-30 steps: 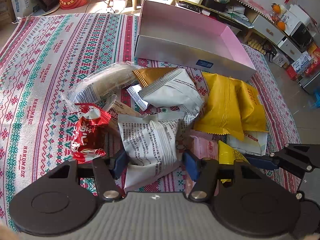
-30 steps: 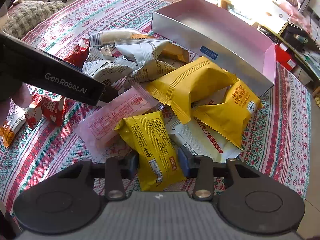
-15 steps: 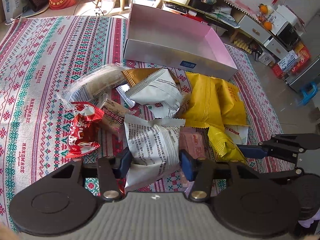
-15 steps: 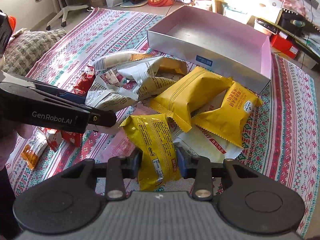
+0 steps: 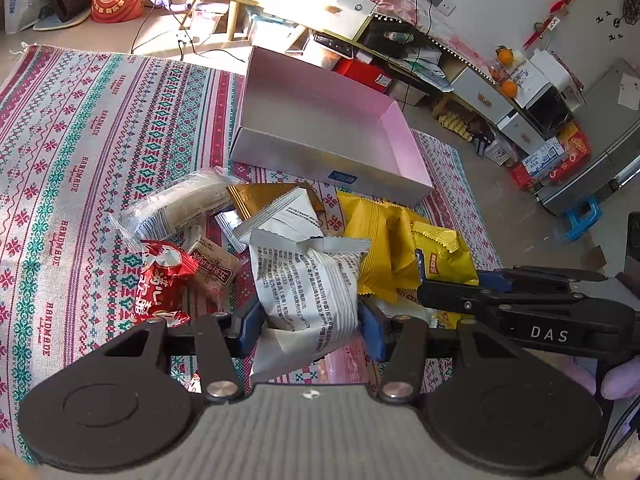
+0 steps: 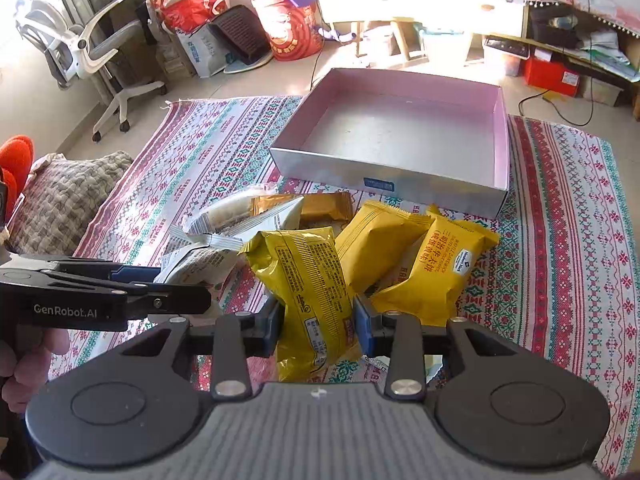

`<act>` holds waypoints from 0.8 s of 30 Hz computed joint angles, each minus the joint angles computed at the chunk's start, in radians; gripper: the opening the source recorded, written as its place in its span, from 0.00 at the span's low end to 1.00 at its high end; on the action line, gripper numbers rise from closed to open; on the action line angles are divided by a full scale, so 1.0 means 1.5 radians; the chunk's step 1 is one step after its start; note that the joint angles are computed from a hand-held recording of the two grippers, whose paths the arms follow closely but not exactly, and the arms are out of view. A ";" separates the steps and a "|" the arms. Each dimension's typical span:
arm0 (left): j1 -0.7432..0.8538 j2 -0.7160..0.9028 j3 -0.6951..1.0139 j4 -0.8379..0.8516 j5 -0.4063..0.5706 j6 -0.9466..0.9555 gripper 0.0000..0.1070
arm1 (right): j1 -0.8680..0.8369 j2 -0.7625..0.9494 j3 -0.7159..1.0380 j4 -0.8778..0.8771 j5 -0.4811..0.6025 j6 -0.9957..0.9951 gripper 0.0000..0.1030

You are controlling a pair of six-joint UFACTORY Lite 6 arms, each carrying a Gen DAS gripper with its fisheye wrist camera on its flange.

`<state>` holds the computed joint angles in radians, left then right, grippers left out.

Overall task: Organize snacks
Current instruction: 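Drop the yellow packet into the pink box with the right tool while the left drops the white packet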

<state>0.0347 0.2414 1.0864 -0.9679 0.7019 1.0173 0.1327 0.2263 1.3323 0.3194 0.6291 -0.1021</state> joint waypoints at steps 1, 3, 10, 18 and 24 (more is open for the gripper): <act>-0.004 0.008 0.018 0.008 -0.003 -0.011 0.54 | -0.007 0.013 0.016 0.005 0.003 0.001 0.33; -0.017 0.024 0.051 0.024 -0.016 -0.034 0.54 | -0.016 0.038 0.050 0.004 0.009 0.007 0.33; -0.067 0.137 0.223 0.045 -0.045 -0.103 0.54 | -0.046 0.172 0.215 -0.038 0.019 0.059 0.33; -0.138 0.345 0.478 0.074 -0.116 -0.168 0.54 | -0.078 0.334 0.384 -0.108 -0.018 0.127 0.33; -0.169 0.502 0.695 0.189 -0.114 -0.303 0.54 | -0.086 0.459 0.541 -0.154 0.011 0.165 0.33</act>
<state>-0.2183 0.9946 2.1291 -0.6840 0.5302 0.5623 0.0042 0.9151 2.1445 0.0885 0.6454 0.1456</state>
